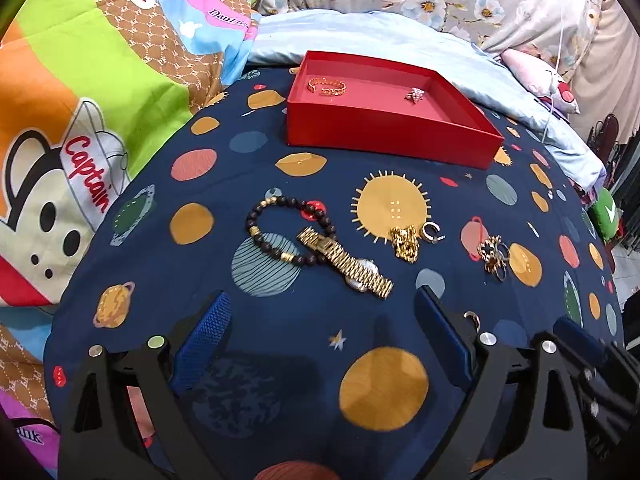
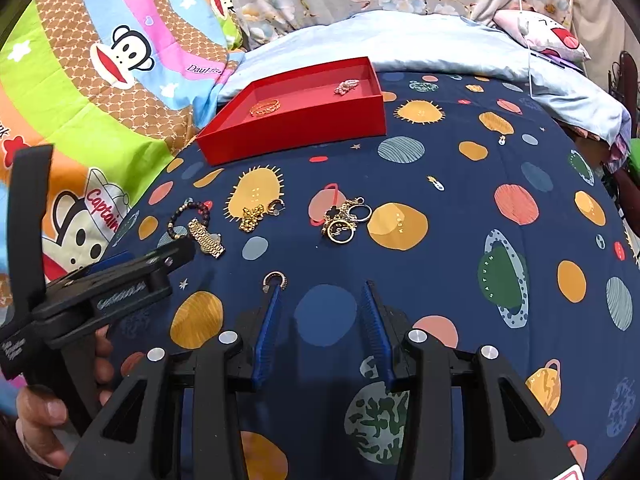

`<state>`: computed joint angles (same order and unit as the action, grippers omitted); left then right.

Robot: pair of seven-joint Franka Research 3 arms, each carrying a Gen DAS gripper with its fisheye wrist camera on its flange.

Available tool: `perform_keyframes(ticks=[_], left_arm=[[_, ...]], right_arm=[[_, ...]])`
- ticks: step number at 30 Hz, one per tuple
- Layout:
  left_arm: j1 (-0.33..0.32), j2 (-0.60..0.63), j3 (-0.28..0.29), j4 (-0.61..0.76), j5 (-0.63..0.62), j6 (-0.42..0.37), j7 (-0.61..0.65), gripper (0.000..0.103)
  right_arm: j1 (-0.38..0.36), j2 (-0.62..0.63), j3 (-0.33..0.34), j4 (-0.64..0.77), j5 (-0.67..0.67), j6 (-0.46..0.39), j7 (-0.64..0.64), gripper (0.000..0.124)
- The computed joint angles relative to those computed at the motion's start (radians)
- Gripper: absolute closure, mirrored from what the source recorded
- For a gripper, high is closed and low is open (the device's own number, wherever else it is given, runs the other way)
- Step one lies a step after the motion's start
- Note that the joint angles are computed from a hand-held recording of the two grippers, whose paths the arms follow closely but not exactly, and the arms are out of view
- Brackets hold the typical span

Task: Organize jewelry
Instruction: 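Grasp a small gold ring with the right tool while the left tool grasps the gold link watch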

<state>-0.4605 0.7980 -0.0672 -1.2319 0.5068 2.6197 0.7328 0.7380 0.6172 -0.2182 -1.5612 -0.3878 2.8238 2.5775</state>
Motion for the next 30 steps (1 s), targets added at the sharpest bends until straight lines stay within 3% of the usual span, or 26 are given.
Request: perform_keyframes(ticks=[5, 9, 13, 18, 24, 26, 30], left_arm=[[-0.026, 0.120, 0.006, 0.192, -0.019, -0.119, 0.030, 0.016], [-0.044, 0.171, 0.014, 0.268, -0.023, -0.181, 0.065, 0.032], [-0.038, 0.118, 0.019, 0.172, -0.006, -0.121, 0.061, 0.041], [-0.021, 0.054, 0.019, 0.060, 0.014, -0.057, 0.044, 0.068], [0.033, 0.037, -0.031, 0.023, -0.050, -0.006, 0.081, 0.065], [0.030, 0.052, -0.028, 0.047, -0.062, -0.008, 0.080, 0.059], [0.011, 0.079, -0.007, 0.087, -0.054, -0.013, 0.075, 0.058]], right_arm=[[-0.005, -0.002, 0.001, -0.007, 0.009, 0.008, -0.002, 0.083], [-0.008, 0.000, 0.002, -0.005, 0.017, 0.009, -0.009, 0.083], [-0.014, 0.003, 0.004, -0.004, 0.028, 0.016, -0.016, 0.083], [-0.017, 0.008, 0.008, -0.003, 0.047, 0.024, -0.028, 0.083], [-0.012, 0.016, 0.003, 0.005, 0.062, 0.026, -0.041, 0.083], [-0.011, 0.020, 0.002, 0.011, 0.066, 0.024, -0.044, 0.083], [-0.013, 0.025, 0.004, 0.018, 0.075, 0.018, -0.048, 0.083]])
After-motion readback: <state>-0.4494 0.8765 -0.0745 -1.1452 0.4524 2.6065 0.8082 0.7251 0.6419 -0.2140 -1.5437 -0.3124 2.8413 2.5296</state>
